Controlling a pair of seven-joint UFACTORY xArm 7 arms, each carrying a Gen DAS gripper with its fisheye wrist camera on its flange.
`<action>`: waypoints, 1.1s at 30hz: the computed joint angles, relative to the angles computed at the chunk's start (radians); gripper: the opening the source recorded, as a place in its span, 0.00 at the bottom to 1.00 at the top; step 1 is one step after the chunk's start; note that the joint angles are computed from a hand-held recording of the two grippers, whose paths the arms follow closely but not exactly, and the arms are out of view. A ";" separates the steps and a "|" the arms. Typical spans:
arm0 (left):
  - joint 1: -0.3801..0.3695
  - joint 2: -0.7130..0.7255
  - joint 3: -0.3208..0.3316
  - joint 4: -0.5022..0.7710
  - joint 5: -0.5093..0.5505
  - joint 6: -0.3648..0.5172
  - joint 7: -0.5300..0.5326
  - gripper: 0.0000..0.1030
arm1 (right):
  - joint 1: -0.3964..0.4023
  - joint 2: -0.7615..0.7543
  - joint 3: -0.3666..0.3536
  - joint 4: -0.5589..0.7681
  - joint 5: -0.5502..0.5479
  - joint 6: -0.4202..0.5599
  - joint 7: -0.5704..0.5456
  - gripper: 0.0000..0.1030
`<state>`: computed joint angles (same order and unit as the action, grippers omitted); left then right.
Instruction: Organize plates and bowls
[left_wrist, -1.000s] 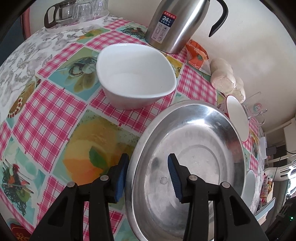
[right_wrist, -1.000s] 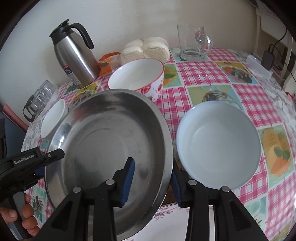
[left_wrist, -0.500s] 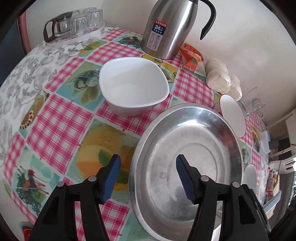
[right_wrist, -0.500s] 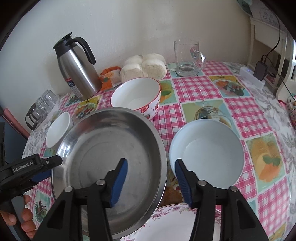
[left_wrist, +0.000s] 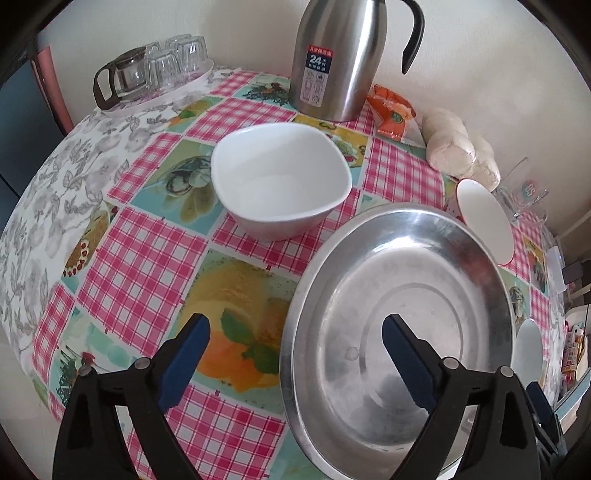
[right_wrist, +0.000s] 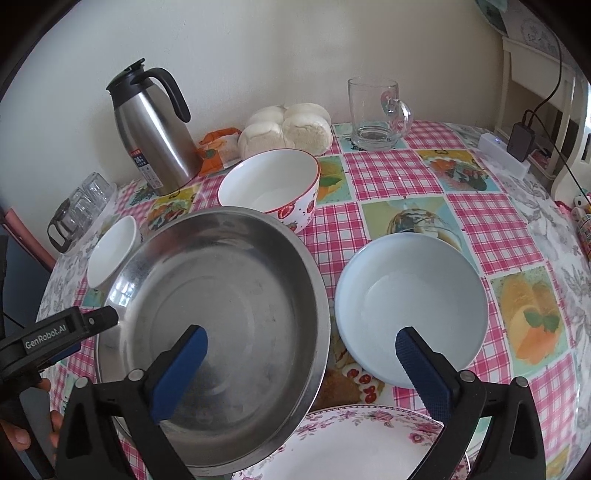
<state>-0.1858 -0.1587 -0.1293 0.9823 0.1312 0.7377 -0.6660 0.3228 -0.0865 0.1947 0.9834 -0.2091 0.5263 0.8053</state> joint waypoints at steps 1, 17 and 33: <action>0.000 -0.002 0.000 -0.001 0.002 -0.007 0.000 0.93 | 0.000 0.001 0.000 0.002 -0.003 0.006 0.000 1.00; 0.015 -0.103 -0.037 -0.051 0.115 -0.210 -0.032 0.97 | -0.050 -0.086 0.048 0.009 -0.191 0.074 0.179 1.00; 0.016 -0.233 -0.119 -0.117 0.174 -0.300 -0.098 0.97 | -0.090 -0.289 0.073 -0.133 -0.157 0.062 0.196 1.00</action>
